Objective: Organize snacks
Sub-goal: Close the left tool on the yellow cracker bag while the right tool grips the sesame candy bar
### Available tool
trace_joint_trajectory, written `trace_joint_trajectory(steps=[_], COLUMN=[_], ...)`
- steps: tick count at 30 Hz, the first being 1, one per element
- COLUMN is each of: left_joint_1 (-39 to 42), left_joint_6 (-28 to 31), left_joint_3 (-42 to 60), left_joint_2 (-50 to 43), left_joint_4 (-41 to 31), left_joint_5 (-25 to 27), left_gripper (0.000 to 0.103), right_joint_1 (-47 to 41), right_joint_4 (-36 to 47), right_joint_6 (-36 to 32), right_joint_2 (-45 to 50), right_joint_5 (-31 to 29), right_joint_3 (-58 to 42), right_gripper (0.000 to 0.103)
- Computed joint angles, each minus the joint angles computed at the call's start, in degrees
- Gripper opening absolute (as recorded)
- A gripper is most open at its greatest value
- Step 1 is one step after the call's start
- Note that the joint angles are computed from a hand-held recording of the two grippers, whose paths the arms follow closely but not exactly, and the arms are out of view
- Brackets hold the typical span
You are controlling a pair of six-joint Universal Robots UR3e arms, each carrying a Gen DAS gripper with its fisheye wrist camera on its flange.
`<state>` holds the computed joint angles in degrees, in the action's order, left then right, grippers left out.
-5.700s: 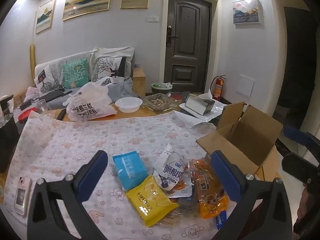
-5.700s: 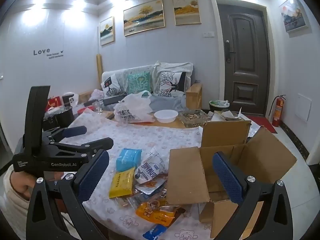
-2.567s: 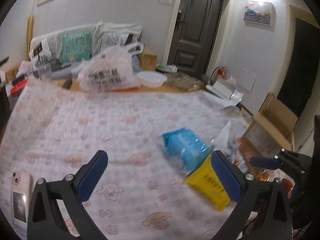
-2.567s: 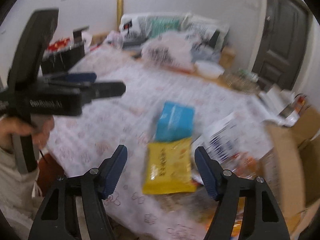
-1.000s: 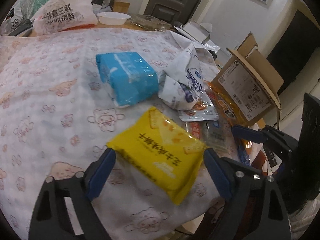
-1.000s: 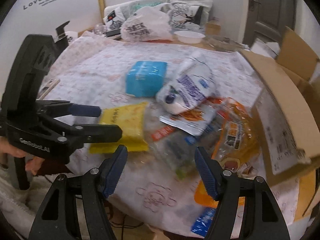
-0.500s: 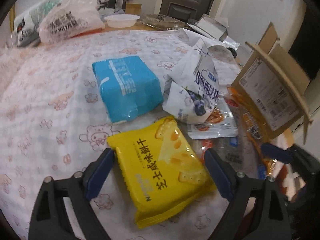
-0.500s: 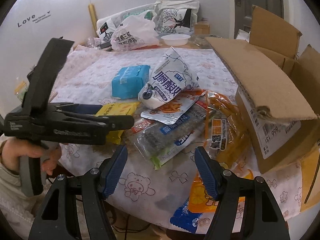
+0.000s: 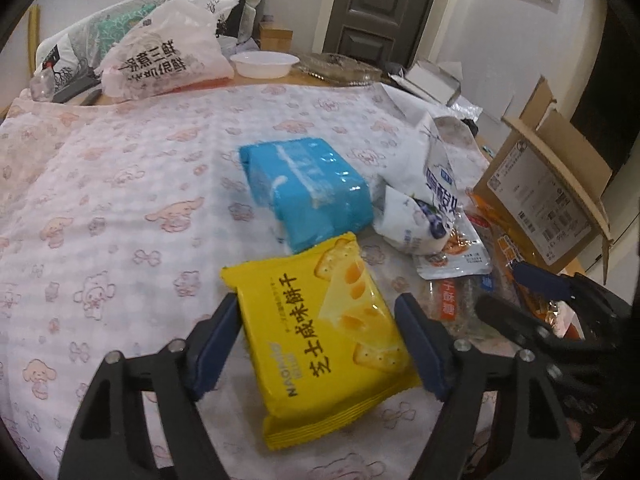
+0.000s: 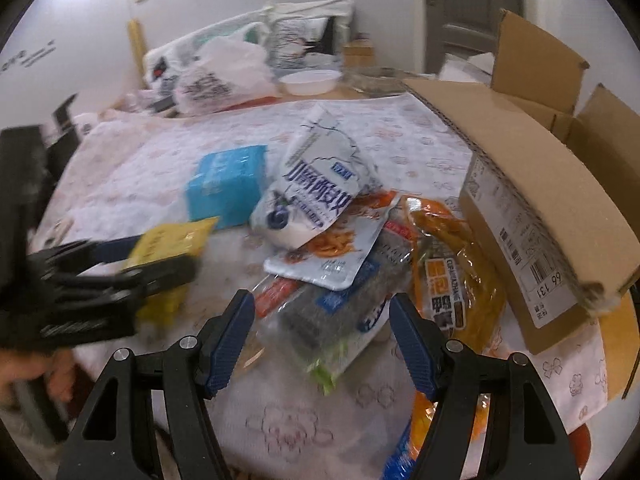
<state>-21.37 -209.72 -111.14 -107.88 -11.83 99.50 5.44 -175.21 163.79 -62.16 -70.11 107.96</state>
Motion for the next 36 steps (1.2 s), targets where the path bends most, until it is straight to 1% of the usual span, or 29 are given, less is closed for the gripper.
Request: trace_joint_trajectory(steps=[3, 4, 5, 7, 9, 11, 17, 19, 22, 24, 25, 26, 30, 33, 36], left_joint_1=[1.31, 1.53, 1.87, 2.19, 2.32, 2.69, 2.26, 1.81, 1.06, 0.71, 0.69, 0.63, 0.62, 0.58, 0.56], left_joint_6=[0.73, 0.96, 1.31, 1.85, 2.06, 2.33, 2.69, 2.90, 2.97, 2.83, 2.90, 2.90, 2.53, 2.49, 2.41], left_joint_3=[-3.12, -3.81, -4.63, -5.61, -6.00, -6.75, -6.79, -6.50, -5.74, -5.16, -5.09, -4.94, -4.53, -4.53, -4.68], left_joint_2=[1.55, 1.89, 2.21, 2.69, 2.70, 2.96, 3.33, 3.47, 3.33, 3.05, 2.99, 2.83, 2.19, 2.04, 2.08], left_joint_4=[2.73, 3.41, 4.35, 5.35, 6.13, 7.09, 7.90, 7.81, 7.21, 6.65, 6.58, 6.44, 5.78, 5.49, 5.73], left_joint_5=[-1.80, -2.23, -2.89, -3.59, -4.11, -4.91, -5.48, -5.39, -4.97, -4.58, -4.56, -4.48, -4.40, -4.39, -4.29], left_gripper=[0.076, 0.075, 0.075, 0.075, 0.075, 0.075, 0.074, 0.074, 0.074, 0.074, 0.074, 0.074, 0.074, 0.074, 0.074], right_joint_1=[3.49, 4.93, 5.56, 5.42, 6.00, 6.21, 1.89, 0.49, -0.85, -1.61, -1.79, -1.56, 0.29, 0.29, 0.27], right_joint_4=[-3.02, -3.72, -3.30, -2.19, -3.87, -3.94, -1.09, 0.91, 2.25, 2.04, 1.95, 1.54, -0.37, -1.00, -1.99], right_joint_6=[3.33, 4.18, 4.62, 4.90, 3.94, 2.39, -2.60, -4.51, -6.19, -5.30, -4.18, -3.21, 0.82, 2.52, 1.06], right_joint_2=[3.43, 4.78, 5.69, 6.34, 6.41, 5.64, 0.27, -1.89, -3.85, -3.90, -3.56, -3.12, 0.64, 1.26, 0.06], right_joint_5=[-6.94, -10.27, -11.78, -11.16, -12.45, -13.43, -7.15, -4.73, -3.36, -2.22, -1.73, -1.98, -4.45, -4.30, -4.92], right_joint_3=[-2.99, -4.27, -5.39, -6.08, -5.32, -4.52, 0.95, 2.86, 4.79, 5.21, 4.97, 4.69, 1.70, 1.65, 3.14], right_gripper=[0.067, 0.066, 0.066, 0.066, 0.058, 0.049, 0.042, 0.041, 0.042, 0.043, 0.046, 0.048, 0.049, 0.043, 0.040])
